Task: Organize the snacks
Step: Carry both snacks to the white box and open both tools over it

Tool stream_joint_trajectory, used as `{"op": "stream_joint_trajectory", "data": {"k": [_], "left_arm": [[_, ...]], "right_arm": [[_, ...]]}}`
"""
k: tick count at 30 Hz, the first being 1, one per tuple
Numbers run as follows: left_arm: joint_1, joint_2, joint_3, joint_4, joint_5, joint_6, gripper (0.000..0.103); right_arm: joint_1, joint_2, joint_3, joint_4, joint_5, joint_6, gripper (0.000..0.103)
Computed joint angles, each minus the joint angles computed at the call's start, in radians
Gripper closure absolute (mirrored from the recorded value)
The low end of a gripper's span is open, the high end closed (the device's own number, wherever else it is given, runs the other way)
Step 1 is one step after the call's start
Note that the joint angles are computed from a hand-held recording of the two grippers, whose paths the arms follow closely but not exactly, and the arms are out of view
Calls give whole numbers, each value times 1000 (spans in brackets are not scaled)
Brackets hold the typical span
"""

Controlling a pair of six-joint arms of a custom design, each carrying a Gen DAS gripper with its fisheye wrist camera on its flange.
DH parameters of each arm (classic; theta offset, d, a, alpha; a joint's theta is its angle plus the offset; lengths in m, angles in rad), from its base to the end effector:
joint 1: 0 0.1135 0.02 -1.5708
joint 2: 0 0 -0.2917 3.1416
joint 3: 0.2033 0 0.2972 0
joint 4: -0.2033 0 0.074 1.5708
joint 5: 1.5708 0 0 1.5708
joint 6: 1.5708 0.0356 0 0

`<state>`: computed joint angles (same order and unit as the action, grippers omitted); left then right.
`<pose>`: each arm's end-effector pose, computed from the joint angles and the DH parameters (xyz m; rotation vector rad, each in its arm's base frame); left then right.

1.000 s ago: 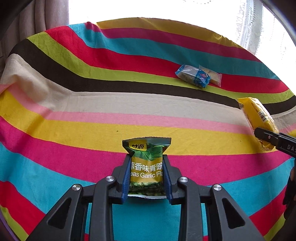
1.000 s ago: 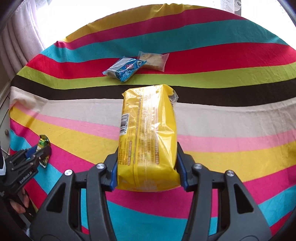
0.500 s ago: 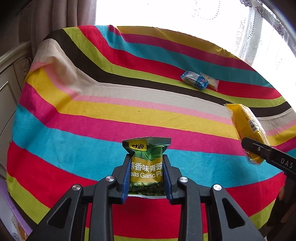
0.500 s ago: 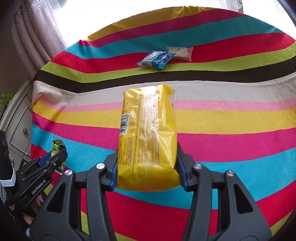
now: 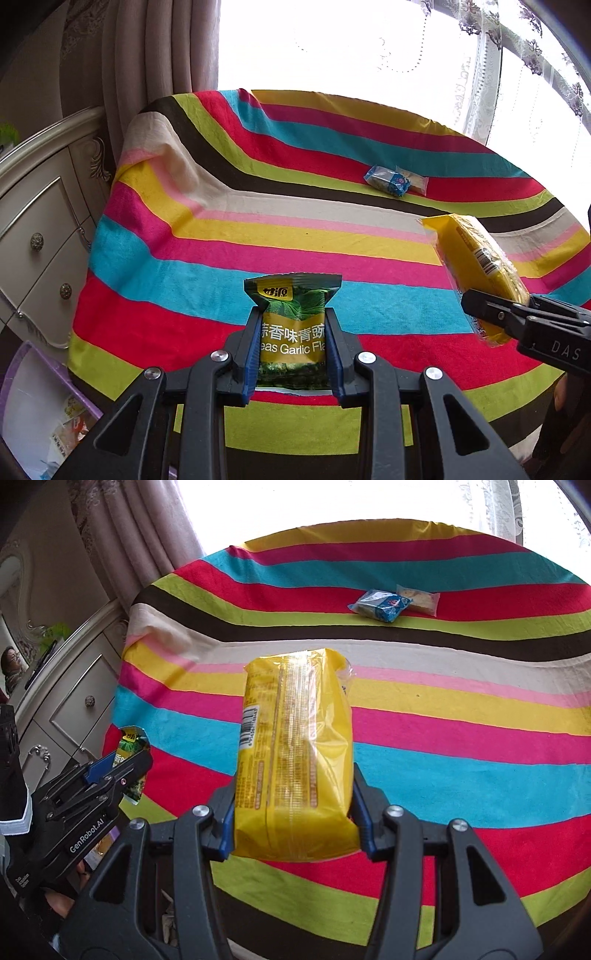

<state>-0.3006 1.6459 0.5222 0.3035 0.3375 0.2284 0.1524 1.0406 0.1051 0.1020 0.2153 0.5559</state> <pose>0.2785 -0.0987 0.0892 0.7730 2.2455 -0.4371 0.1659 0.0178 0.0859 0.5739 2.3104 0.0776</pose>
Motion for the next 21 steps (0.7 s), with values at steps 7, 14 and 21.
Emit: {"op": "stream_joint_trajectory", "data": {"k": [7, 14, 21], "left_arm": [[102, -133, -33, -71, 60, 73, 71], [286, -225, -66, -170, 169, 231, 71], [535, -196, -31, -290, 283, 389, 71]], "right_arm": [[182, -19, 71, -77, 82, 47, 49], [389, 85, 152, -71, 170, 87, 49], [534, 246, 264, -45, 198, 75, 49]]}}
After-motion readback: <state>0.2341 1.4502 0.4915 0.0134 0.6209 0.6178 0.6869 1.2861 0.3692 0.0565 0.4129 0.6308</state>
